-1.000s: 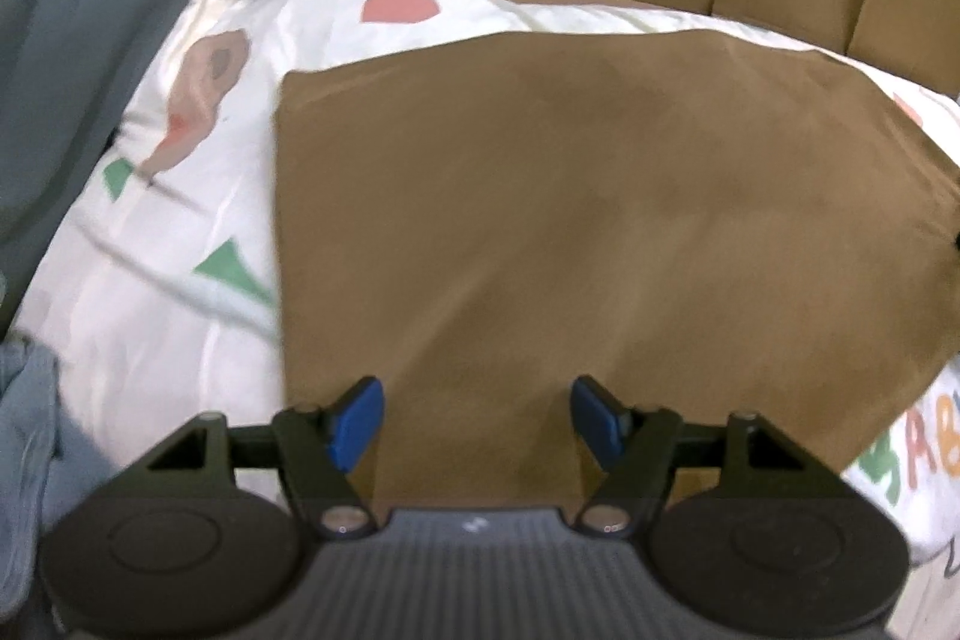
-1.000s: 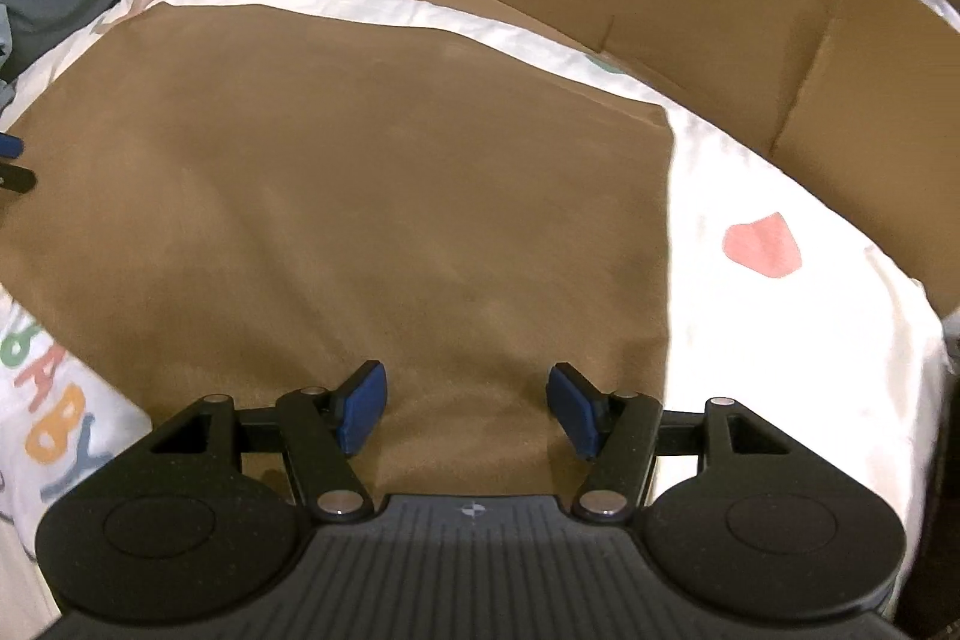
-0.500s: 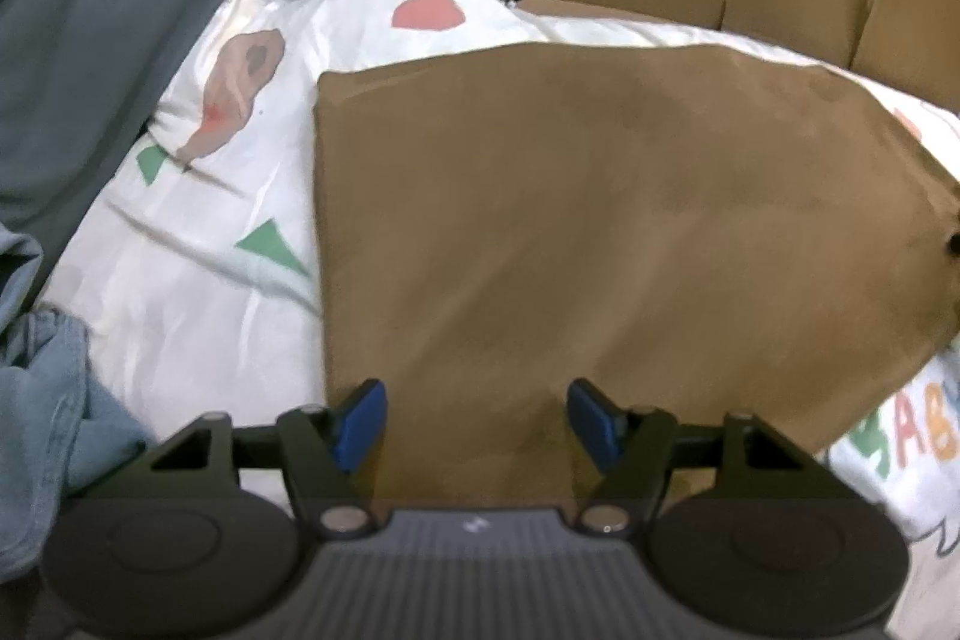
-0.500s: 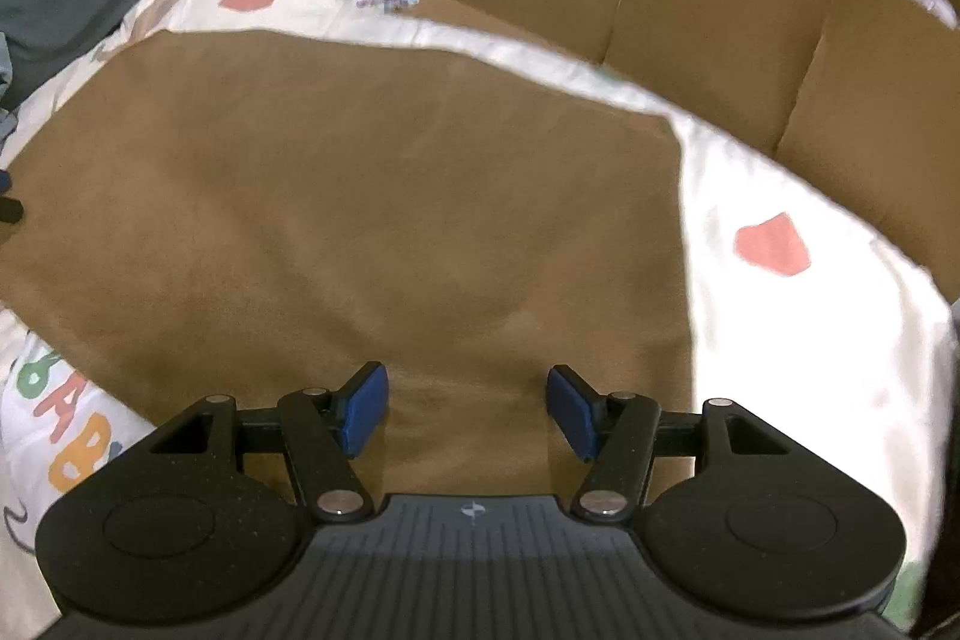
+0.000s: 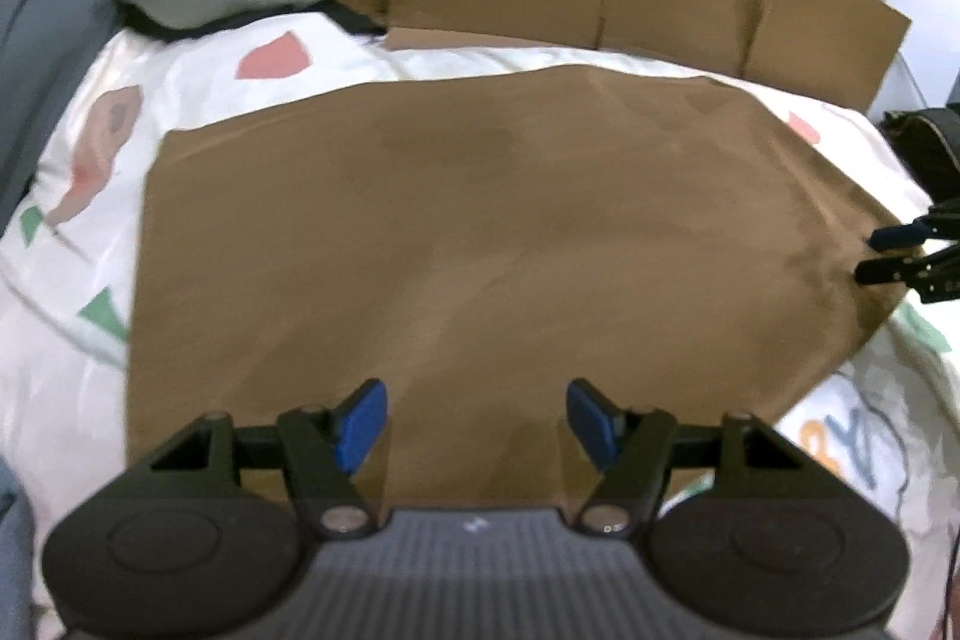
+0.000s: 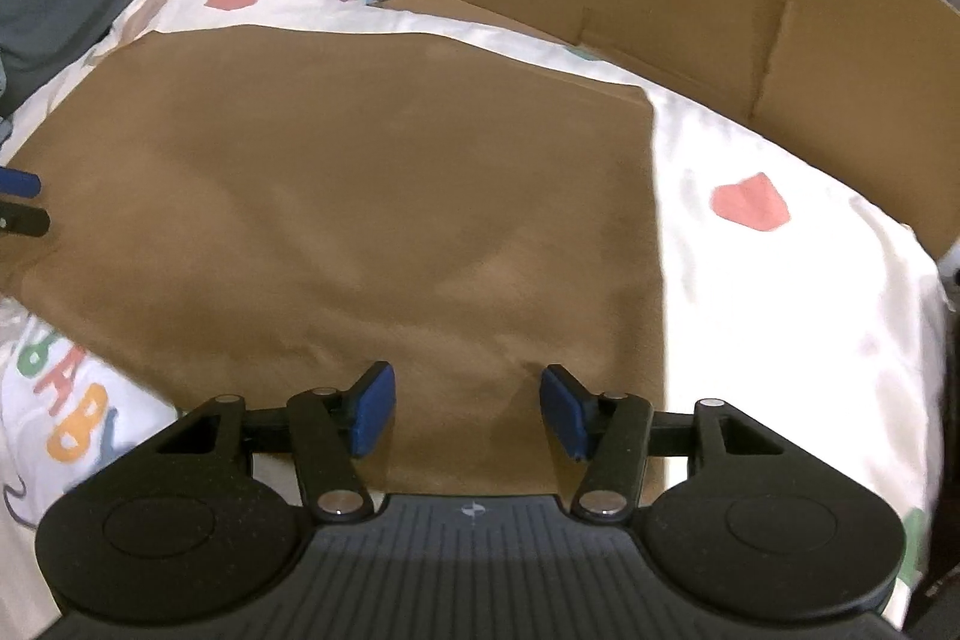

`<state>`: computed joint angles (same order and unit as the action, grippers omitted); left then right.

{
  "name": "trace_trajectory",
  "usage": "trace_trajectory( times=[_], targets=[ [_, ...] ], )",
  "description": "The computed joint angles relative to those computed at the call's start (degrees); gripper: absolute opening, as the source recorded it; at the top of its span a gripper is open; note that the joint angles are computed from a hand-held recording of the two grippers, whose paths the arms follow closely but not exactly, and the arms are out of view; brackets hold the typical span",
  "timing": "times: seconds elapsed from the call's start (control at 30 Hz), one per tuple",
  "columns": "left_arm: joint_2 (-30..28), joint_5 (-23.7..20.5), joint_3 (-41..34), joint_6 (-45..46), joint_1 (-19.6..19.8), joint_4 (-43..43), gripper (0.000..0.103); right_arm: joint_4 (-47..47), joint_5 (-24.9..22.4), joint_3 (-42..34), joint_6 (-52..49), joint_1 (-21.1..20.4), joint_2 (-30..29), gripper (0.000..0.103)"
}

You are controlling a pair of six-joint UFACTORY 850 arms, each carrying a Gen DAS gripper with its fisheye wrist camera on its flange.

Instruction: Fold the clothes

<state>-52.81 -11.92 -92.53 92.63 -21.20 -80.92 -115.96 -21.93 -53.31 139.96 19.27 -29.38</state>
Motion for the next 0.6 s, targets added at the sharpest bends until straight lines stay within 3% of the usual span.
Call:
trace_trajectory(
  times=[0.27,0.47,0.6],
  targets=[
    [-0.9,-2.9,-1.0,-3.7,-1.6,3.4,0.063,2.1,-0.3,3.5,0.8,-0.4,1.4,0.058],
    [-1.7,-6.6,-1.5,1.3,-2.7,-0.2,0.05,6.0,0.3,3.2,-2.7,-0.8,1.5,0.049],
    [-1.9,-9.1,-1.3,3.6,-3.5,-1.6,0.033,9.2,0.3,3.0,-4.9,-0.7,1.4,0.044]
  ],
)
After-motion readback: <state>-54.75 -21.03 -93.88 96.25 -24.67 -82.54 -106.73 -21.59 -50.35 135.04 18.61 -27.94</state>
